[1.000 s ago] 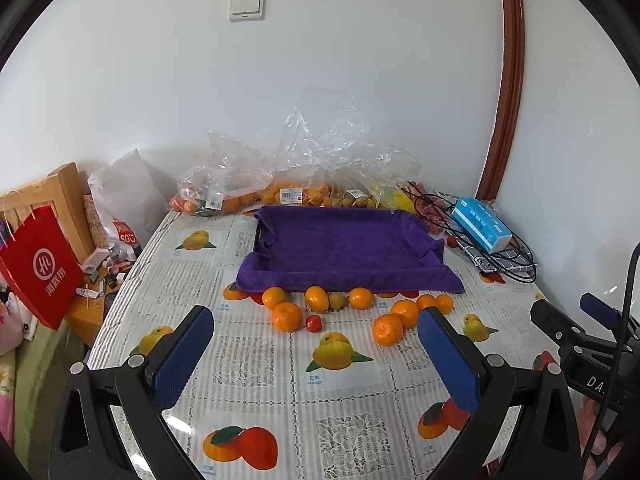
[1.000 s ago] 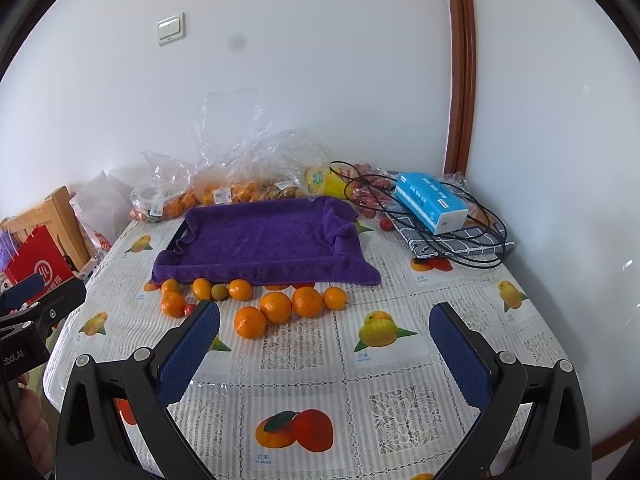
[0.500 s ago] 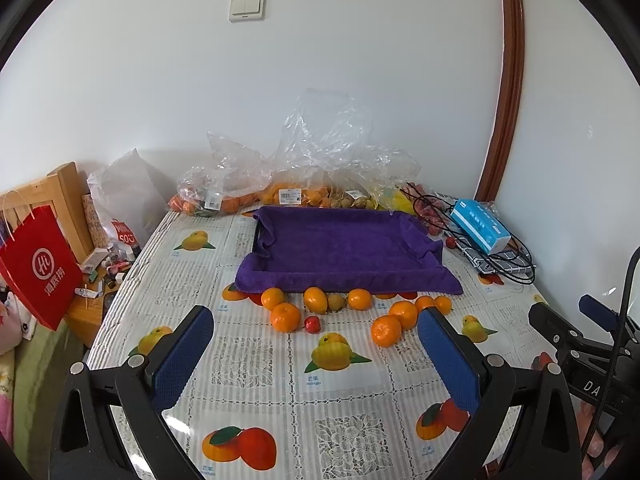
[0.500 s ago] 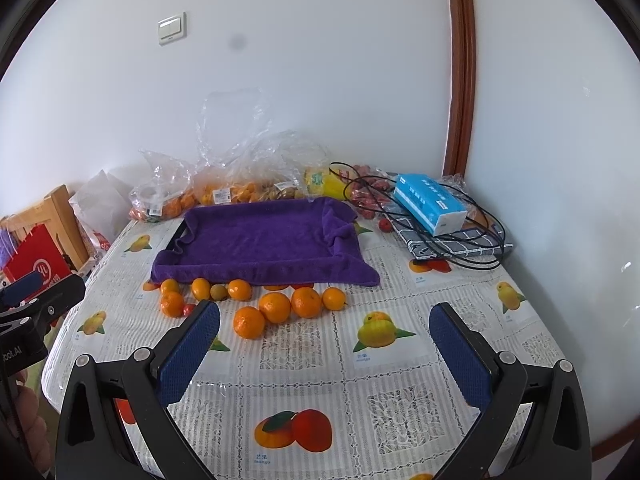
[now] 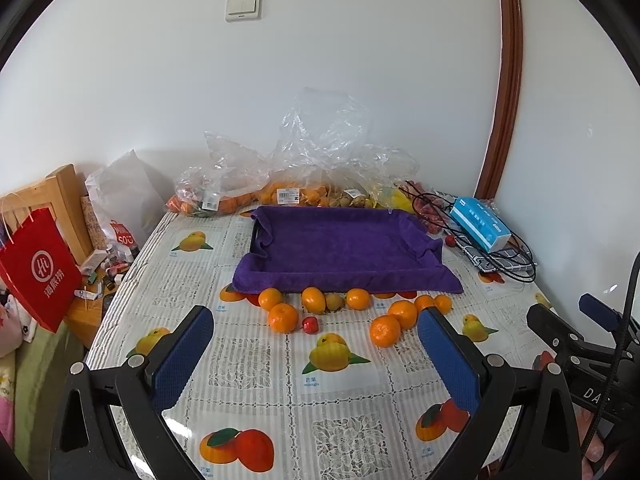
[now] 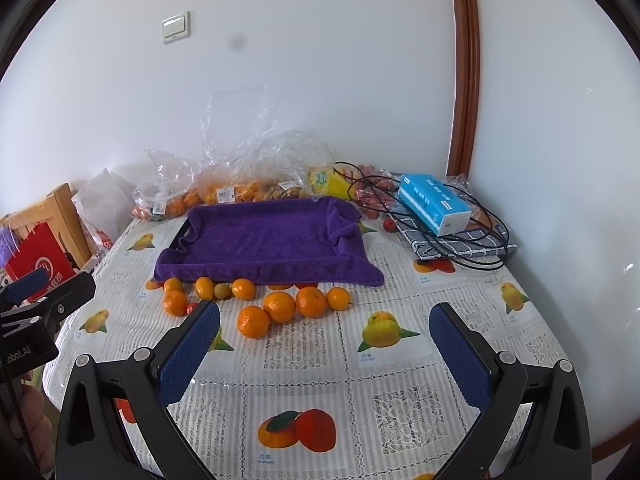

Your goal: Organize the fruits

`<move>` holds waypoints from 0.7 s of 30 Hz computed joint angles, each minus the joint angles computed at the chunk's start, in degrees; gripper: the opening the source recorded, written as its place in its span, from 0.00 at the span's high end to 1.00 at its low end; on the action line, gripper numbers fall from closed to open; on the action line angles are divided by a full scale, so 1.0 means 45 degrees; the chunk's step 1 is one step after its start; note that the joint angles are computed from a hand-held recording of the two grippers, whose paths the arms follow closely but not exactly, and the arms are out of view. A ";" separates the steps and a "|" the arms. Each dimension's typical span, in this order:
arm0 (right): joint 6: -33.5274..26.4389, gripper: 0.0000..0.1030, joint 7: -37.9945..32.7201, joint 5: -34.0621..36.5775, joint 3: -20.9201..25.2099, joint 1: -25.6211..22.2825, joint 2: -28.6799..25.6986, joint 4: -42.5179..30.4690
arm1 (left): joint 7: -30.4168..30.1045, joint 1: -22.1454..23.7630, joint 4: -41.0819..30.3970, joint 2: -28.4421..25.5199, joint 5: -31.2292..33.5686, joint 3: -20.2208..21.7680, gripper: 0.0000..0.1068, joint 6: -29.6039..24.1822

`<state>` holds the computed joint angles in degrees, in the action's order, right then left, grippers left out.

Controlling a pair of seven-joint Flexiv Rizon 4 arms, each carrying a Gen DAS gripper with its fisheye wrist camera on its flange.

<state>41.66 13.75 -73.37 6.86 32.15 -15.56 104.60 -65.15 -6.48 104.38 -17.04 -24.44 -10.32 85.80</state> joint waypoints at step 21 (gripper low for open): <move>-0.0039 0.00 -0.0217 -0.0005 -0.0073 -0.0084 -0.0094 -0.0113 | -0.1997 -0.1069 -0.0849 -0.0424 0.2107 0.1706 0.04 -0.0542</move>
<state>41.48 12.77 -73.39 6.53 31.77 -15.98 104.09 -74.14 -11.28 100.56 -18.95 -14.96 -2.64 83.36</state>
